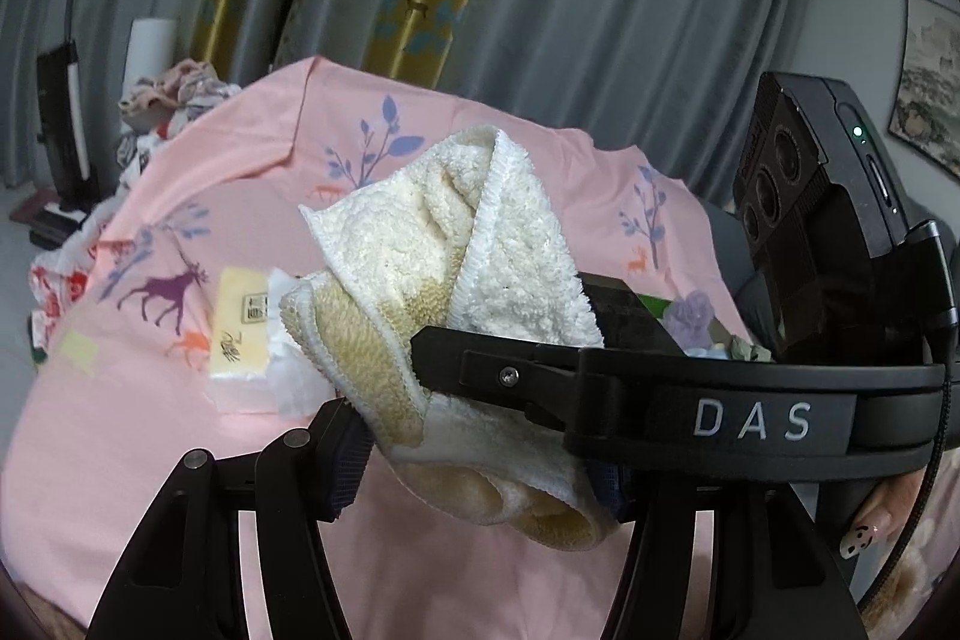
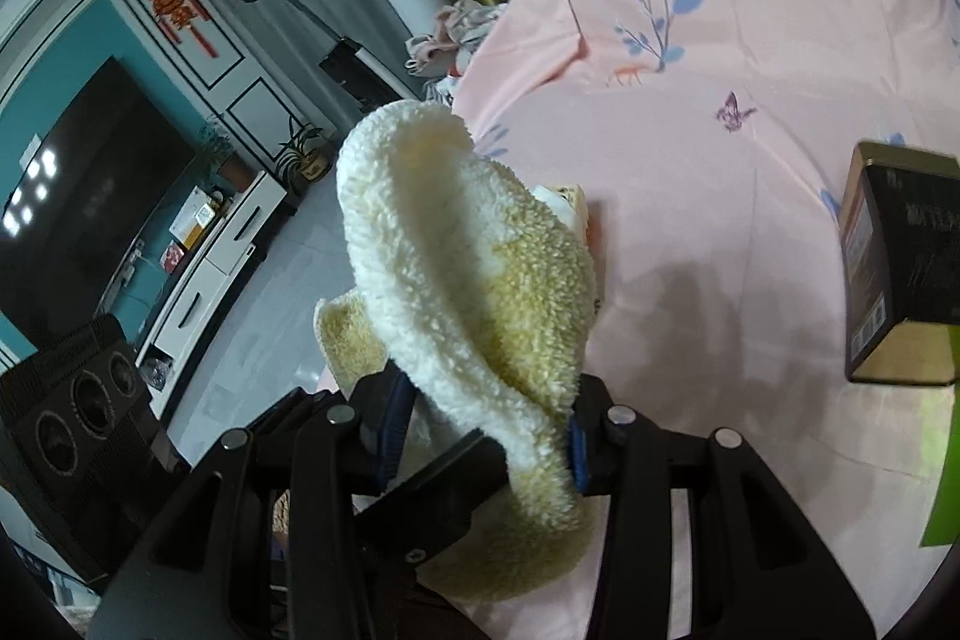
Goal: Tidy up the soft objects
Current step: 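Carry the terry towel with the right gripper over the green box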
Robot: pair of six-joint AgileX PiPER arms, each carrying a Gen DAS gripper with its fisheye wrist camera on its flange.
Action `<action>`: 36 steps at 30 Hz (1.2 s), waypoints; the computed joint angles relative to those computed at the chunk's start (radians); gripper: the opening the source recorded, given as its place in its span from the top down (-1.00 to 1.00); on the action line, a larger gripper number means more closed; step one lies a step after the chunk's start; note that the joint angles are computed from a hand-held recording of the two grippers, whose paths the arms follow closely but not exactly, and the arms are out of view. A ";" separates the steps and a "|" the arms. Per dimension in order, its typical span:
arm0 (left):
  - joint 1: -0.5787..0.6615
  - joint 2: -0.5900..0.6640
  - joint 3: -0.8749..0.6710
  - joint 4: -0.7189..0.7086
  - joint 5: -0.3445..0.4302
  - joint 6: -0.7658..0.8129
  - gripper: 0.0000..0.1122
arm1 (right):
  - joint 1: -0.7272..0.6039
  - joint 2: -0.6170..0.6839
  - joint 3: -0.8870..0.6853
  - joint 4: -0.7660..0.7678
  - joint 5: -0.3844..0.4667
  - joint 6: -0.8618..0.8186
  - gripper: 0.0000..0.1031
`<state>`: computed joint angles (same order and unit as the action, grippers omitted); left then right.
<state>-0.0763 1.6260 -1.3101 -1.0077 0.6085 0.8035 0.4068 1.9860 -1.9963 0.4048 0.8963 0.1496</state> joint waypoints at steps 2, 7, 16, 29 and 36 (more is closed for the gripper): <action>-0.010 -0.010 0.003 0.010 -0.012 -0.007 -0.08 | -0.006 -0.021 0.025 0.016 -0.012 -0.023 0.18; -0.048 -0.038 0.010 0.051 -0.051 -0.053 -0.08 | -0.027 -0.067 0.084 0.067 -0.038 -0.071 0.18; -0.096 -0.079 0.031 0.104 -0.093 -0.118 -0.08 | -0.023 -0.141 0.168 0.055 -0.075 -0.077 0.17; -0.139 -0.102 0.031 0.123 -0.123 -0.134 -0.09 | -0.032 -0.219 0.244 0.046 -0.115 -0.087 0.15; -0.179 -0.109 0.019 0.168 -0.146 -0.179 -0.09 | -0.041 -0.266 0.289 0.038 -0.137 -0.084 0.14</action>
<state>-0.2558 1.5171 -1.2908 -0.8394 0.4625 0.6241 0.3653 1.7200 -1.7076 0.4423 0.7593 0.0660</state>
